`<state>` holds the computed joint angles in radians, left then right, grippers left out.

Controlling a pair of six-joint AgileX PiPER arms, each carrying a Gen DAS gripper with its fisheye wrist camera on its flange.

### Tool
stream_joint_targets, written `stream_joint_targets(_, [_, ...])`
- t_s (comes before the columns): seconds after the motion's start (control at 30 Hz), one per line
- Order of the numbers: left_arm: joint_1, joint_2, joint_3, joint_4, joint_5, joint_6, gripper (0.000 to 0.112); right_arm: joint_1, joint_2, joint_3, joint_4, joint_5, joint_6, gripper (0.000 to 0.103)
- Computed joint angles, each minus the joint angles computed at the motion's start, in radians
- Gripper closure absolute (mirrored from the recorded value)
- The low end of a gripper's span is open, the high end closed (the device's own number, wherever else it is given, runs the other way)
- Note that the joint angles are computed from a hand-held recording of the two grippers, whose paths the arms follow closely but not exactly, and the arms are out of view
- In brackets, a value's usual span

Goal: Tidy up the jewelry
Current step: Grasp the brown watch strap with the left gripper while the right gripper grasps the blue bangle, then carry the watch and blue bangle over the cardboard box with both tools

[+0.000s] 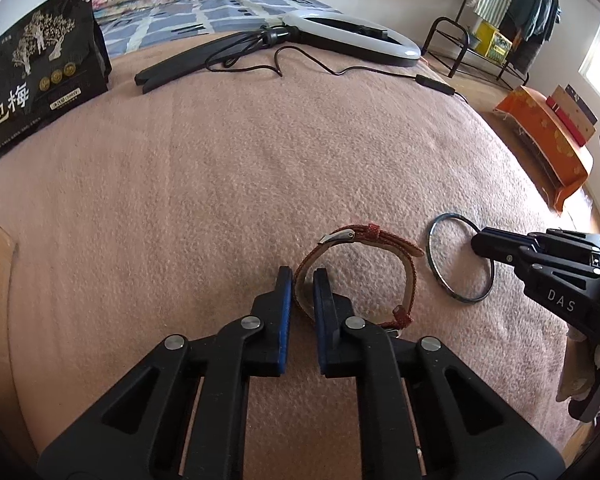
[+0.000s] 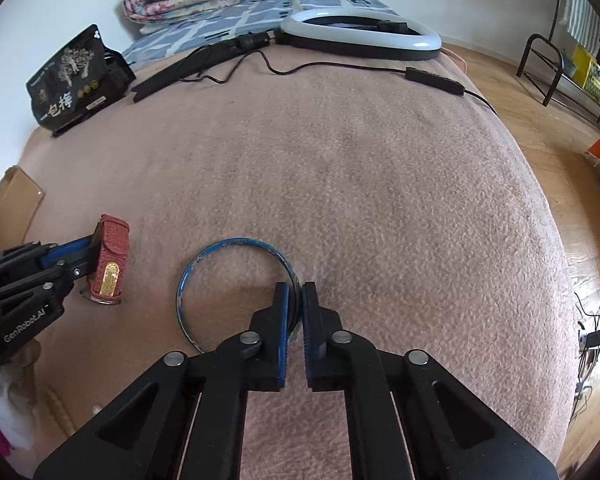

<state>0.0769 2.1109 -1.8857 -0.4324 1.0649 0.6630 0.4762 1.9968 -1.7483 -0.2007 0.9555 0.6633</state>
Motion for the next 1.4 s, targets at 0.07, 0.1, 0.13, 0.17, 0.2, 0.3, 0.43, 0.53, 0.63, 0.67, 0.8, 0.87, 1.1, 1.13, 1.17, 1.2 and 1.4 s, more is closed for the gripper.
stream_joint_targets(0.07, [0.004, -0.003, 0.0, -0.004, 0.004, 0.006, 0.105, 0.003, -0.009, 0.009, 0.001, -0.008, 0.008, 0.1])
stream_joint_targets(0.1, [0.008, -0.007, 0.003, -0.009, 0.007, 0.011, 0.105, 0.004, -0.015, 0.015, 0.001, -0.013, 0.013, 0.1])
stream_joint_targets(0.13, [0.012, -0.012, 0.008, -0.013, 0.007, 0.016, 0.106, 0.006, -0.02, 0.019, 0.002, -0.017, 0.017, 0.1])
stream_joint_targets(0.17, [0.014, -0.018, 0.015, -0.016, 0.005, 0.02, 0.106, 0.008, -0.026, 0.024, -0.002, -0.02, 0.023, 0.1])
stream_joint_targets(0.2, [0.016, -0.024, 0.021, -0.018, 0.003, 0.024, 0.106, 0.011, -0.032, 0.028, -0.005, -0.022, 0.028, 0.1])
stream_joint_targets(0.3, [0.023, -0.049, 0.049, -0.029, -0.002, 0.042, 0.107, 0.019, -0.048, 0.039, -0.009, -0.029, 0.037, 0.1])
stream_joint_targets(0.43, [0.033, -0.093, 0.098, -0.04, -0.017, 0.076, 0.108, 0.039, -0.071, 0.04, -0.027, -0.02, 0.052, 0.1])
stream_joint_targets(0.53, [0.041, -0.128, 0.141, -0.04, -0.038, 0.101, 0.108, 0.053, -0.088, 0.038, -0.038, -0.011, 0.06, 0.1])
stream_joint_targets(0.63, [0.061, -0.156, 0.171, -0.056, -0.037, 0.123, 0.108, 0.069, -0.099, 0.028, -0.05, 0.0, 0.071, 0.1])
stream_joint_targets(0.67, [0.07, -0.165, 0.179, -0.063, -0.033, 0.131, 0.108, 0.077, -0.102, 0.022, -0.058, 0.008, 0.074, 0.101])
stream_joint_targets(0.8, [0.102, -0.198, 0.204, -0.083, -0.02, 0.158, 0.108, 0.111, -0.111, -0.001, -0.086, 0.036, 0.088, 0.101])
stream_joint_targets(0.87, [0.122, -0.214, 0.209, -0.095, -0.008, 0.171, 0.108, 0.125, -0.114, -0.011, -0.092, 0.046, 0.093, 0.101])
stream_joint_targets(1.1, [0.199, -0.253, 0.195, -0.142, 0.046, 0.208, 0.108, 0.183, -0.108, -0.095, -0.134, 0.112, 0.099, 0.101])
stream_joint_targets(1.13, [0.215, -0.257, 0.188, -0.149, 0.058, 0.213, 0.108, 0.193, -0.105, -0.113, -0.143, 0.125, 0.099, 0.101])
stream_joint_targets(1.17, [0.226, -0.261, 0.183, -0.155, 0.066, 0.218, 0.108, 0.2, -0.102, -0.127, -0.148, 0.135, 0.098, 0.101])
stream_joint_targets(1.2, [0.239, -0.263, 0.177, -0.162, 0.076, 0.224, 0.108, 0.209, -0.1, -0.142, -0.152, 0.144, 0.098, 0.101])
stream_joint_targets(1.4, [0.332, -0.263, 0.114, -0.199, 0.137, 0.26, 0.108, 0.264, -0.062, -0.277, -0.173, 0.212, 0.081, 0.101])
